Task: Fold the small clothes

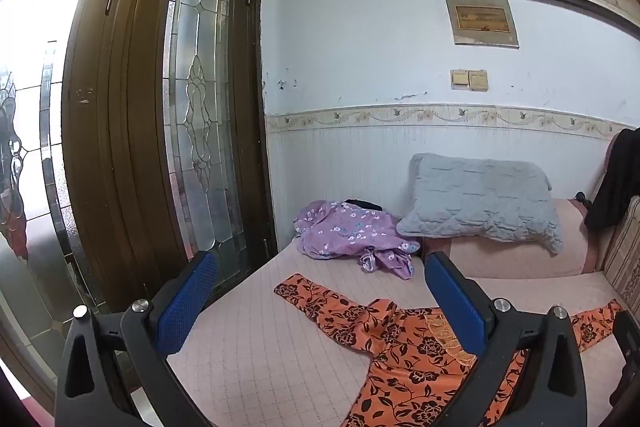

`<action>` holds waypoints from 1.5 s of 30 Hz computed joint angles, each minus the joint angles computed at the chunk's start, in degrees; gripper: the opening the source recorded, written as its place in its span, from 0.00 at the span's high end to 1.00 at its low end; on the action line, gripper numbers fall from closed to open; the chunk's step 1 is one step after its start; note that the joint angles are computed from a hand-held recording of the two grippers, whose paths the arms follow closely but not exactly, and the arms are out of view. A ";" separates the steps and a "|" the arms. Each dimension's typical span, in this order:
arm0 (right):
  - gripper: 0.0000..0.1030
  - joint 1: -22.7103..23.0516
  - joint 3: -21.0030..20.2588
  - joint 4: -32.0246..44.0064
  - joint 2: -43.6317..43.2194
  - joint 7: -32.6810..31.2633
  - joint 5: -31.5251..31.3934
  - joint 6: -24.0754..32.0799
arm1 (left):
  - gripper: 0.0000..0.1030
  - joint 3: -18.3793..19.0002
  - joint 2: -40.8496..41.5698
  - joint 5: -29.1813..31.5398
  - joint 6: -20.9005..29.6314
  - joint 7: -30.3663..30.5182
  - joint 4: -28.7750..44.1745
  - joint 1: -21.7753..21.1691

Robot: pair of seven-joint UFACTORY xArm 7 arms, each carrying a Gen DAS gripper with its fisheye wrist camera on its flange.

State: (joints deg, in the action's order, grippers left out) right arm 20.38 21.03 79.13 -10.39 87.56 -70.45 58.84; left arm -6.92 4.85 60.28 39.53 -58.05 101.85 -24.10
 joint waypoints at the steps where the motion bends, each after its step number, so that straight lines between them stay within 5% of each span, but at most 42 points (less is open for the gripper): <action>1: 0.00 0.00 0.05 0.32 0.33 -0.09 -0.08 0.14 | 0.00 -0.02 -0.11 0.28 0.09 -0.34 -0.27 -0.08; 21: 0.00 0.80 -2.07 1.25 2.95 0.30 -2.01 -1.24 | 0.00 0.45 2.10 0.74 0.65 -1.11 0.33 -0.80; 45: 0.00 -0.59 -9.51 3.15 9.04 0.10 2.17 -9.13 | 0.00 7.86 14.27 -4.86 2.36 3.59 11.57 -7.48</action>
